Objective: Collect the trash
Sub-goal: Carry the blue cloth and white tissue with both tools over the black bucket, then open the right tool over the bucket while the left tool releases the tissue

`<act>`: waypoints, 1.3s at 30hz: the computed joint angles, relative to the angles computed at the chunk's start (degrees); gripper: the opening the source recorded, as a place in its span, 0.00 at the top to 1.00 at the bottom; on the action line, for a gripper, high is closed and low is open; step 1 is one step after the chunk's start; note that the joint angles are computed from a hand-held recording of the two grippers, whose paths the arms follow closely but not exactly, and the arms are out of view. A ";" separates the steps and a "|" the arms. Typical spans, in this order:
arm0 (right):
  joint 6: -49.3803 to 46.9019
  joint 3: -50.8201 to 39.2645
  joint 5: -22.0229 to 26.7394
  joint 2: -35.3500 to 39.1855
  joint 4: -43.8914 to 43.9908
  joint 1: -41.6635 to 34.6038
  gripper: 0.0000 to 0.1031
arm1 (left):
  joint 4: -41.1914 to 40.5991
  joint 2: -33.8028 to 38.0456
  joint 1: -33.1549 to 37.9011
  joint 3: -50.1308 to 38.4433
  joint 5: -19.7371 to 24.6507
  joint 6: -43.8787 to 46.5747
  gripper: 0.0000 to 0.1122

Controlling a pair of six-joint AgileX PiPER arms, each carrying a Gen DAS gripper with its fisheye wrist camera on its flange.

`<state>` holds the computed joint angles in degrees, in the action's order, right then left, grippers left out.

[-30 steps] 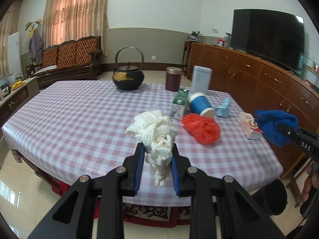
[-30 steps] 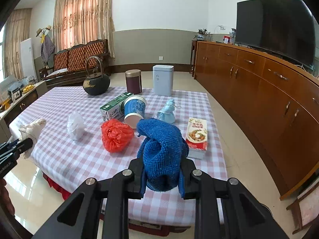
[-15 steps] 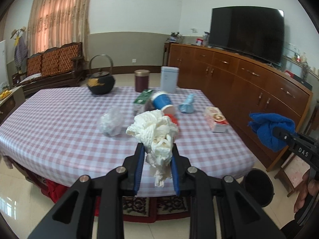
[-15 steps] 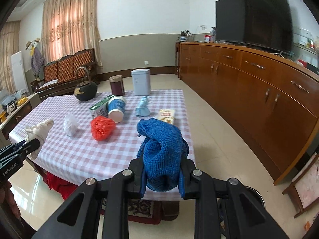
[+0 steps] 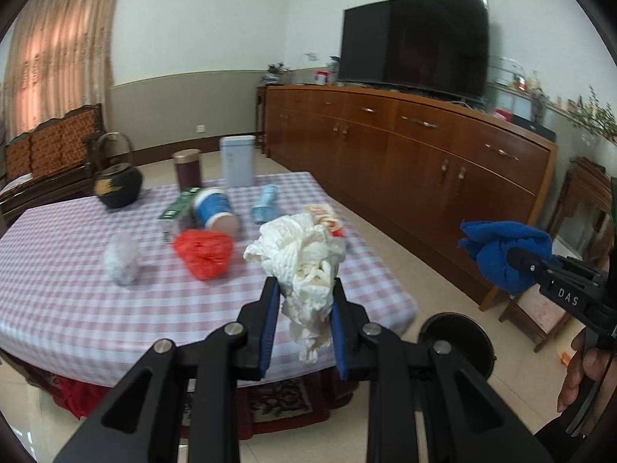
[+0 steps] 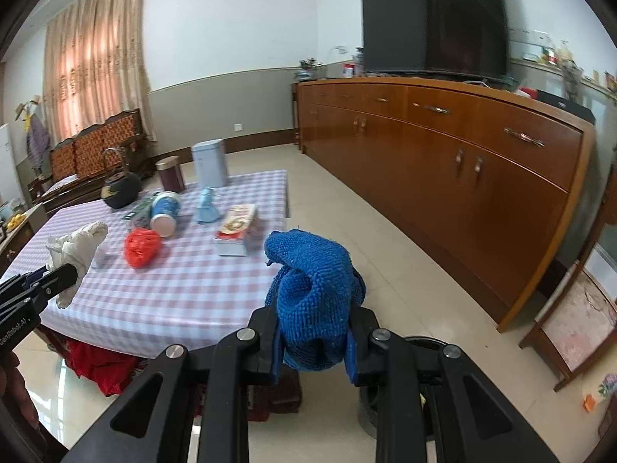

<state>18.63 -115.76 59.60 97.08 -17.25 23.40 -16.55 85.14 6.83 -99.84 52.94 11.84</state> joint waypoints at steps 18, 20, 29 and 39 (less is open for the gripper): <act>-3.57 17.50 -3.57 -11.19 3.83 -15.21 0.75 | 5.76 6.71 -19.44 -3.93 -0.66 -6.26 0.76; -4.90 19.29 -4.13 -11.87 5.21 -17.41 0.75 | 6.22 7.68 -21.73 -4.20 -0.86 -6.78 0.76; -12.43 24.19 -6.32 -11.39 10.76 -24.57 0.75 | 6.20 12.50 -28.78 -4.33 -1.90 -7.61 0.76; -22.09 28.31 -9.75 -7.52 18.64 -31.97 0.75 | 5.28 23.06 -32.62 -12.47 0.94 -6.98 0.76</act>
<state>-3.46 -87.45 49.85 89.56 1.39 -8.57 -11.27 108.21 -25.78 -112.31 53.88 4.86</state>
